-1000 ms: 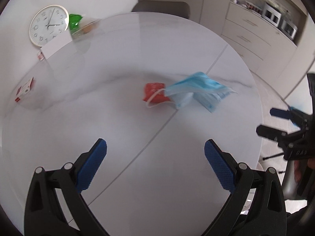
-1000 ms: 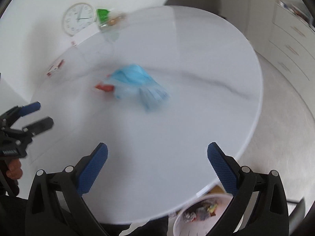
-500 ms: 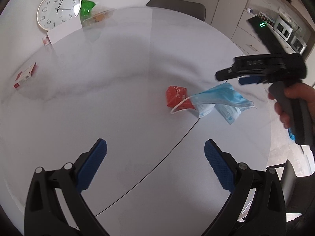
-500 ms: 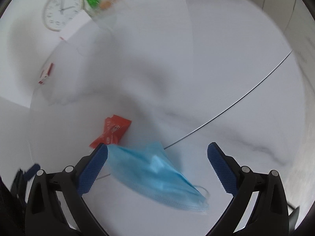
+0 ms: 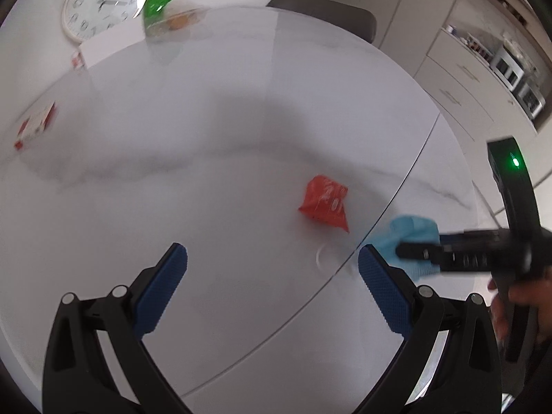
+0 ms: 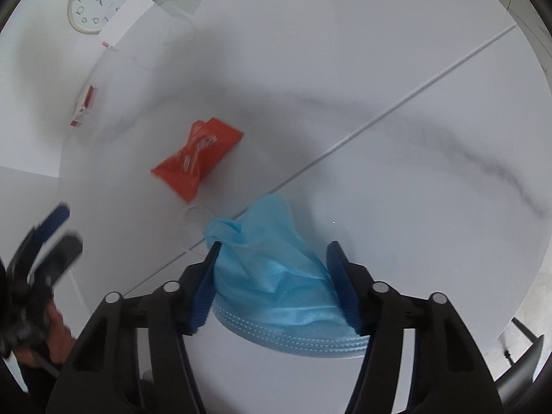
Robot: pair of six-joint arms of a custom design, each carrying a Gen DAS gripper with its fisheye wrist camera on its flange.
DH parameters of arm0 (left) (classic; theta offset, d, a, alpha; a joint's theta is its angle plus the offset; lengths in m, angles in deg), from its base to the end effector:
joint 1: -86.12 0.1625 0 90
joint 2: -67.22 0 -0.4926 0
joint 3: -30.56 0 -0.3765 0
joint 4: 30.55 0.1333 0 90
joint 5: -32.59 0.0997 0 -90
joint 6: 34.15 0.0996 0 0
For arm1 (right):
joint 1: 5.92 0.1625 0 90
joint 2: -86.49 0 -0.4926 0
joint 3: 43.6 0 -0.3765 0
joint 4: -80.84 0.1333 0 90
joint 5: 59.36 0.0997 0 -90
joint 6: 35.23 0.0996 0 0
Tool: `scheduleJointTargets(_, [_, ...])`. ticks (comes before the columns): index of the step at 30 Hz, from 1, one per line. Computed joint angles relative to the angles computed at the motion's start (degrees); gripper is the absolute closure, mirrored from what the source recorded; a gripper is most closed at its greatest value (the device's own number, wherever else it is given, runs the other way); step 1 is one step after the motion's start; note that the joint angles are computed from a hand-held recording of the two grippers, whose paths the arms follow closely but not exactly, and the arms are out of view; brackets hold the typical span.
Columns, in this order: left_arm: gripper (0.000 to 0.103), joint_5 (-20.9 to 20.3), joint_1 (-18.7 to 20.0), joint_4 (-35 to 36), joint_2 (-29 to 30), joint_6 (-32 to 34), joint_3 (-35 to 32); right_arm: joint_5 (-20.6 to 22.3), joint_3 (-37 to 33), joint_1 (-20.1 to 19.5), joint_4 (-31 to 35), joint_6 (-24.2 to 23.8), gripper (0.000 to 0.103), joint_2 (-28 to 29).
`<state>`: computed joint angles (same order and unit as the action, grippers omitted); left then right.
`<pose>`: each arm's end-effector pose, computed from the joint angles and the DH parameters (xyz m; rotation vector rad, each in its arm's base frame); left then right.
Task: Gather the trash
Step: 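Grasp the blue face mask with the right tool while the left tool grasps the red snack packet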
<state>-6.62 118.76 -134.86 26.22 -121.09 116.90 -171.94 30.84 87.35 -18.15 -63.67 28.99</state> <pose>-0.4670 -0.5491 0.1125 -0.2874 2.2487 -0.8243 0.1354 -0.7043 0.3634 0.7940 -2.6549 -0.3084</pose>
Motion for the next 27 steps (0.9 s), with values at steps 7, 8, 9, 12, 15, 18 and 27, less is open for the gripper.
scheduleJointTargets(7, [0.008, 0.9, 2.1, -4.5, 3.0, 11.7, -3.7, 4.2, 1.7, -0.6, -1.8, -2.3, 0.075, -2.2])
scheduleJointTargets(8, [0.008, 0.6, 2.5, -4.5, 3.6, 13.1, -4.5, 5.0, 2.6, -0.5, -3.1, -3.4, 0.076, -3.2])
scheduleJointTargets(9, [0.008, 0.5, 3.2, -5.2, 4.5, 15.8, -5.5, 5.2, 3.2, -0.5, -4.2, -4.2, 0.076, -4.0])
scheduleJointTargets(12, [0.008, 0.1, 4.6, -5.6, 6.6, 20.8, -8.1, 5.9, 5.2, -0.4, -6.8, -5.6, 0.076, -6.7])
scheduleJointTargets(15, [0.009, -1.4, 6.2, -8.4, 8.0, 25.0, -9.5, 5.8, 6.8, -0.7, -8.2, -5.4, 0.076, -8.8])
scheduleJointTargets(18, [0.022, -2.4, 7.4, -9.5, 8.9, 26.9, -10.3, 5.5, 7.4, -1.6, -8.3, -4.4, 0.076, -10.4])
scheduleJointTargets(27, [0.064, -4.9, 9.4, -8.7, 9.8, 28.6, -11.1, 5.7, 9.9, -2.9, -9.3, -1.4, 0.076, -12.5])
